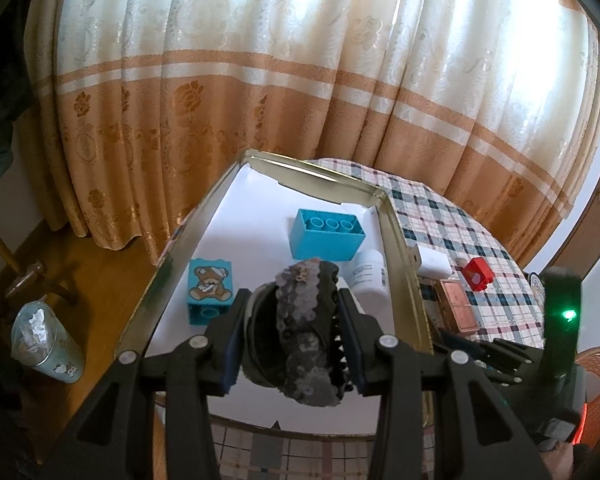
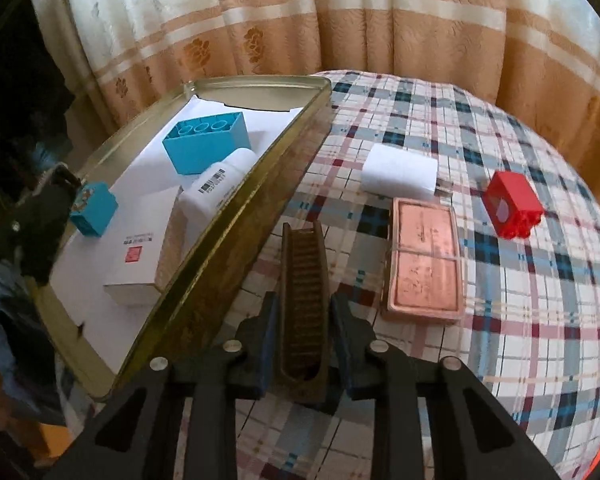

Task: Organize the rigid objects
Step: 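Lower the stick into the tray and open the right gripper while the left gripper releases the knit object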

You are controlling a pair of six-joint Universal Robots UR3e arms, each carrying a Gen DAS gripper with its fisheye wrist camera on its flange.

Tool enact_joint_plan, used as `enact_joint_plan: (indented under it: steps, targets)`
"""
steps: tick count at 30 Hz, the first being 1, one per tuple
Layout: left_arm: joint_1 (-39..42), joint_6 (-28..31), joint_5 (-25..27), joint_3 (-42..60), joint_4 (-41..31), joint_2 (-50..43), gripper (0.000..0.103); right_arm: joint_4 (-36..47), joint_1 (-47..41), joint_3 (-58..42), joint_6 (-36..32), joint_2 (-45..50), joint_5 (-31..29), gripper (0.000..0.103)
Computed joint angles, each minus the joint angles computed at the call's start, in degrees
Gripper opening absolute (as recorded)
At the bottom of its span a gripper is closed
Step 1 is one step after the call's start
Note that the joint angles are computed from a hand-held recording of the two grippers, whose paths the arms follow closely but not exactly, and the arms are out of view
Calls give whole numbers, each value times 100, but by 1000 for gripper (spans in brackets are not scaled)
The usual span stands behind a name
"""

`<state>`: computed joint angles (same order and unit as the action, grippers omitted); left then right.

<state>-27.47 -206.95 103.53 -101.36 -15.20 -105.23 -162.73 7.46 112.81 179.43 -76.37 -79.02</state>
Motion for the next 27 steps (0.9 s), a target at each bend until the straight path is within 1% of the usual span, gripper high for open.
enact_joint_plan:
  steps: [6, 8, 10, 12, 16, 19, 25, 27]
  targets:
    - [-121, 36, 277, 155, -49, -122, 42, -89, -355, 400, 180, -769, 581, 27]
    - [-141, 42, 350, 205, -74, -147, 42, -110, -334, 326, 271, -992, 720, 28]
    - [-167, 50, 487, 296, -163, -178, 42, -25, -257, 83, 342, -998, 865, 28]
    - [-174, 71, 617, 371, -226, -209, 42, 55, -124, -237, 433, -836, 858, 28]
    - [-144, 93, 805, 498, -408, -291, 42, 176, 341, -1075, 487, -174, 612, 28]
    - [-71, 80, 807, 505, -464, -320, 42, 288, 659, -1662, 567, 383, 349, 28]
    - [32, 77, 834, 553, -545, -417, 42, 438, 879, -2296, 621, 972, 161, 28]
    - [26, 91, 880, 610, -585, -477, 42, 576, 897, -2469, 608, 1081, 196, 28]
